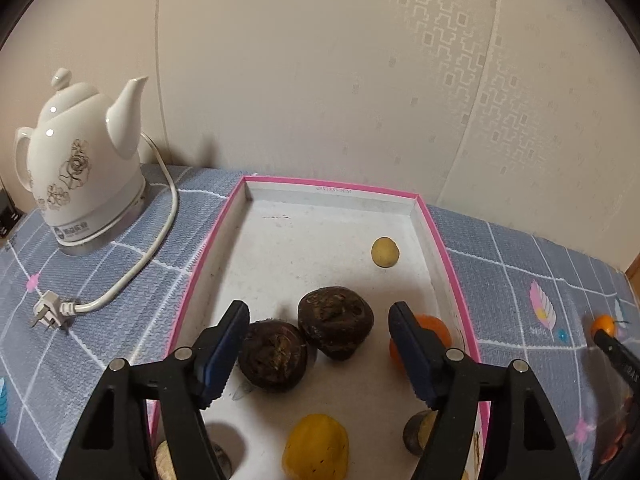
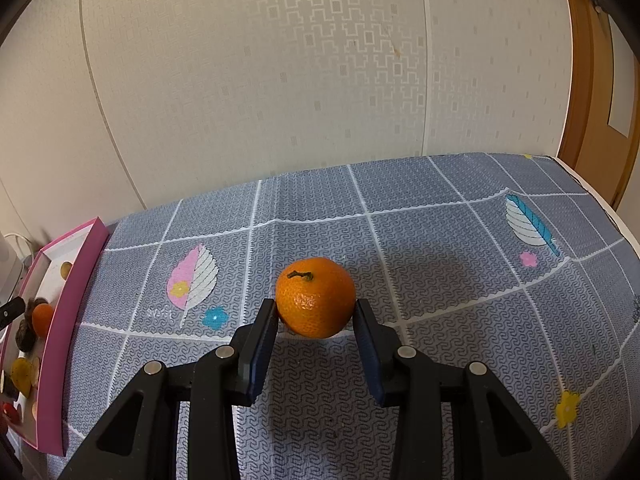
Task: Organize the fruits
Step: 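Carry the dark brown fruit into the pink tray and open the left tool, then carry the small mandarin into the pink tray and open the right tool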
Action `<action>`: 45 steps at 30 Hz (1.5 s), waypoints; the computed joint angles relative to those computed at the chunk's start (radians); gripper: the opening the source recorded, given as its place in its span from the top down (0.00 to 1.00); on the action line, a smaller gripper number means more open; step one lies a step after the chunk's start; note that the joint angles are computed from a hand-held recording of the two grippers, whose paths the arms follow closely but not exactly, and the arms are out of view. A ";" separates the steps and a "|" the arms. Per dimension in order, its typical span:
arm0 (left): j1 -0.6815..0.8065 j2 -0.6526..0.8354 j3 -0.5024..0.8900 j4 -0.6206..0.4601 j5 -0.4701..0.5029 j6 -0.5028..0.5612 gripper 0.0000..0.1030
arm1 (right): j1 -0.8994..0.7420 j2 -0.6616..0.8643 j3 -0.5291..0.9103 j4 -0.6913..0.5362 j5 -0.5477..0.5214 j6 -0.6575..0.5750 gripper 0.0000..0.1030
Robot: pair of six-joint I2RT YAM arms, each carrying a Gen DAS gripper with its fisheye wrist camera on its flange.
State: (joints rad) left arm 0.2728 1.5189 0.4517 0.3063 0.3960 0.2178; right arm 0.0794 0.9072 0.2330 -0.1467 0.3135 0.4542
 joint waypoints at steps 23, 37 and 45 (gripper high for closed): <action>0.148 -0.190 -0.220 0.006 0.062 0.159 0.00 | 0.174 -0.169 -0.028 -0.074 0.193 0.057 0.62; 0.281 -0.299 -0.276 -0.046 0.068 0.229 0.00 | 0.590 0.043 0.075 -0.139 0.386 0.264 0.62; 0.316 -0.342 -0.323 0.002 0.062 0.252 0.00 | 0.764 0.200 0.170 -0.146 0.394 0.360 0.62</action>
